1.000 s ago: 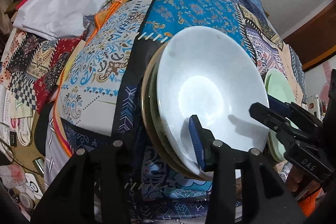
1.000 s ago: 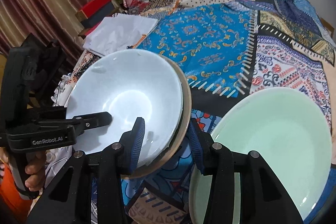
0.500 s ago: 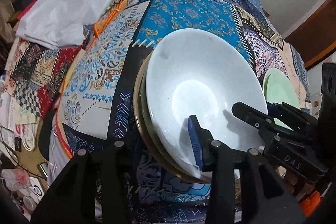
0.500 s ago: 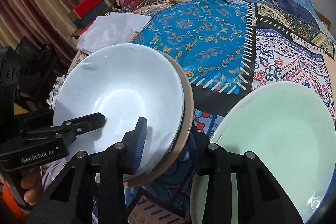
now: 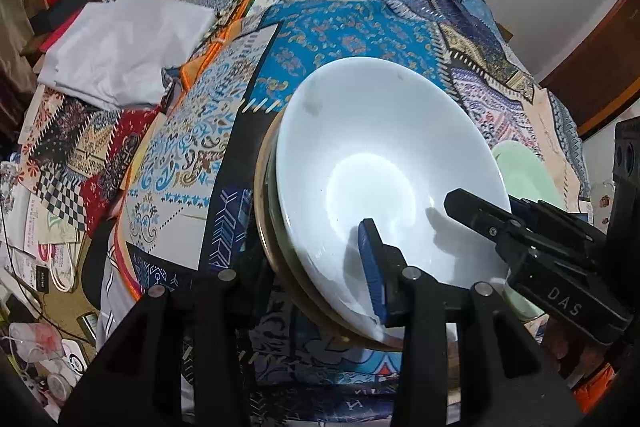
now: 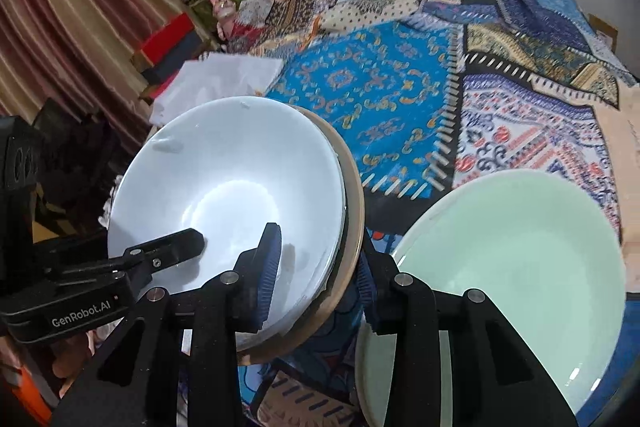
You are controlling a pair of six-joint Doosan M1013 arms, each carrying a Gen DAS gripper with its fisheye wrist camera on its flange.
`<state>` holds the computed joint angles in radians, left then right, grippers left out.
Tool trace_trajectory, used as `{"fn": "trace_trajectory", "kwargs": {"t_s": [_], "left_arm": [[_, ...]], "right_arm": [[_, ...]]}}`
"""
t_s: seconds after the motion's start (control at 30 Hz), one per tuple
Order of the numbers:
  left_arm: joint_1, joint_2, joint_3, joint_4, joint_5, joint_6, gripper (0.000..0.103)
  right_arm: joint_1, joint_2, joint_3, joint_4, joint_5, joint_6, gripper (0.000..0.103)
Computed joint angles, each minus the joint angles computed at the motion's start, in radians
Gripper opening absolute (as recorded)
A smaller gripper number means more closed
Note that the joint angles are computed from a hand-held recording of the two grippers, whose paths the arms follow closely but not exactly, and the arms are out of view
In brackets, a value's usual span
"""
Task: Organize plates and bowls
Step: 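Lower the white bowl into the mint green bowl and open the right gripper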
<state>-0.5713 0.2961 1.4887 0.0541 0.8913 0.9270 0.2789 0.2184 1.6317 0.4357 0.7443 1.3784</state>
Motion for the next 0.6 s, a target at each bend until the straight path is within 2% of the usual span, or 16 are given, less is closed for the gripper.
{"fn": "trace_trajectory", "kwargs": {"t_s": [0.6], "left_arm": [[-0.06, 0.003, -0.083, 0.048, -0.006, 0.015, 0.04]], "right_arm": [[-0.05, -0.099, 0.064, 0.002, -0.089, 0.007, 0.033]]}}
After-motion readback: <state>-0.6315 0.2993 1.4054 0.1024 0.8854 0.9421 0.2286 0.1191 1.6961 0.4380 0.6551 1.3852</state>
